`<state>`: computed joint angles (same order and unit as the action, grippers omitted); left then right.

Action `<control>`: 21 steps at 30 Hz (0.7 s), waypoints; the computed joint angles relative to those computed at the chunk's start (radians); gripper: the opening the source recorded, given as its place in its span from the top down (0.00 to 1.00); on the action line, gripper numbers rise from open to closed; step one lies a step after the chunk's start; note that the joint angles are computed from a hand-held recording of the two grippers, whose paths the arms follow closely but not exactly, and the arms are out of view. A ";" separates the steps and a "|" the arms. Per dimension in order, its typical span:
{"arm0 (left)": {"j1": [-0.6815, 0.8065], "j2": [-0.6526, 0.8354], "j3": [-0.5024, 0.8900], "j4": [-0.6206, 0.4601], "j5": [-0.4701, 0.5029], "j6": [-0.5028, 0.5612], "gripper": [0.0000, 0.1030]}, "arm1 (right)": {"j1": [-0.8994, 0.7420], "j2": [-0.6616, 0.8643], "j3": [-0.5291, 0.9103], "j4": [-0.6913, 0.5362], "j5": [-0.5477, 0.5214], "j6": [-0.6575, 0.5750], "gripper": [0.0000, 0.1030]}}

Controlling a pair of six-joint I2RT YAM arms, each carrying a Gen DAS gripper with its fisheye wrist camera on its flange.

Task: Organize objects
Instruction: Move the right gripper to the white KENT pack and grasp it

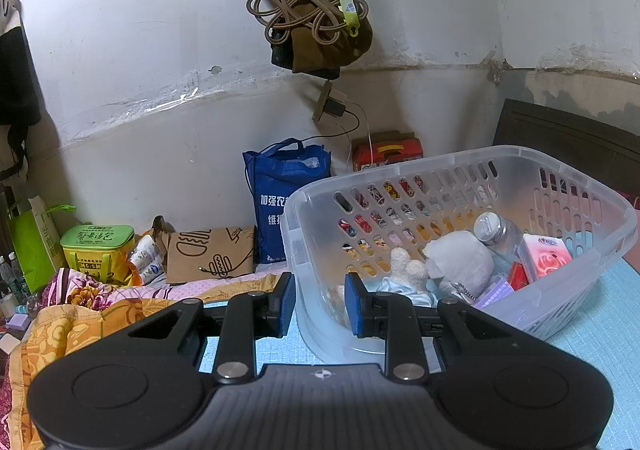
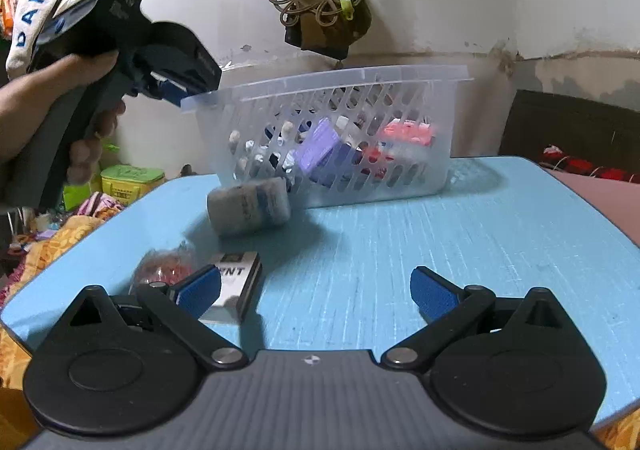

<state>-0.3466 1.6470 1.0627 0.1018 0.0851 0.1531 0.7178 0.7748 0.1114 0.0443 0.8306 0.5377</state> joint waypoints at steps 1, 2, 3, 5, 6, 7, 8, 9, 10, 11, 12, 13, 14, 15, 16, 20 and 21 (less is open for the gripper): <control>0.000 0.000 0.000 0.000 -0.001 0.000 0.70 | 0.021 0.023 0.004 0.001 0.031 0.016 0.00; 0.000 0.000 0.000 -0.001 -0.001 0.001 0.70 | 0.053 0.062 0.005 0.013 0.068 0.051 0.00; 0.000 0.000 0.001 -0.001 -0.001 0.002 0.70 | 0.074 0.065 0.002 0.014 0.085 0.079 0.00; 0.000 0.000 0.001 -0.001 0.000 0.002 0.70 | 0.146 0.105 0.005 0.013 0.137 0.143 0.00; 0.000 0.001 0.001 -0.001 0.001 0.002 0.70 | 0.175 0.147 0.014 0.025 0.168 0.157 0.00; 0.000 0.001 0.001 -0.001 0.002 0.002 0.70 | 0.198 0.197 0.027 0.036 0.197 0.169 0.00; -0.002 0.001 0.001 0.000 0.001 0.001 0.70 | 0.211 0.249 0.042 0.056 0.215 0.166 0.01; -0.002 0.001 0.001 0.000 0.001 0.002 0.70 | 0.217 0.285 0.052 0.073 0.221 0.155 0.08; -0.002 0.000 -0.001 0.001 0.002 0.003 0.70 | 0.216 0.313 0.062 0.082 0.220 0.151 0.13; -0.001 -0.001 -0.003 0.002 0.003 0.005 0.70 | 0.207 0.334 0.072 0.085 0.207 0.151 0.18; -0.002 -0.002 -0.004 0.003 0.003 0.006 0.70 | 0.195 0.339 0.071 0.107 0.188 0.140 0.18; 0.000 0.000 -0.002 0.002 0.005 0.007 0.70 | 0.187 0.339 0.065 0.133 0.180 0.130 0.18; 0.000 0.000 -0.001 0.001 0.006 0.006 0.70 | 0.182 0.347 0.067 0.148 0.175 0.126 0.18; 0.000 0.000 -0.001 0.001 0.006 0.006 0.70 | 0.179 0.366 0.071 0.168 0.180 0.121 0.18; 0.000 0.001 -0.001 0.000 0.007 0.005 0.70 | 0.179 0.395 0.079 0.185 0.187 0.122 0.18; 0.001 0.002 0.001 -0.002 0.008 0.004 0.70 | 0.185 0.456 0.106 0.213 0.182 0.127 0.20; 0.001 0.002 0.001 0.000 0.008 0.005 0.70 | 0.191 0.483 0.115 0.218 0.185 0.127 0.22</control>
<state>-0.3457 1.6492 1.0638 0.1013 0.0935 0.1579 0.9087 1.2577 0.2266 0.2620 1.0156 0.6651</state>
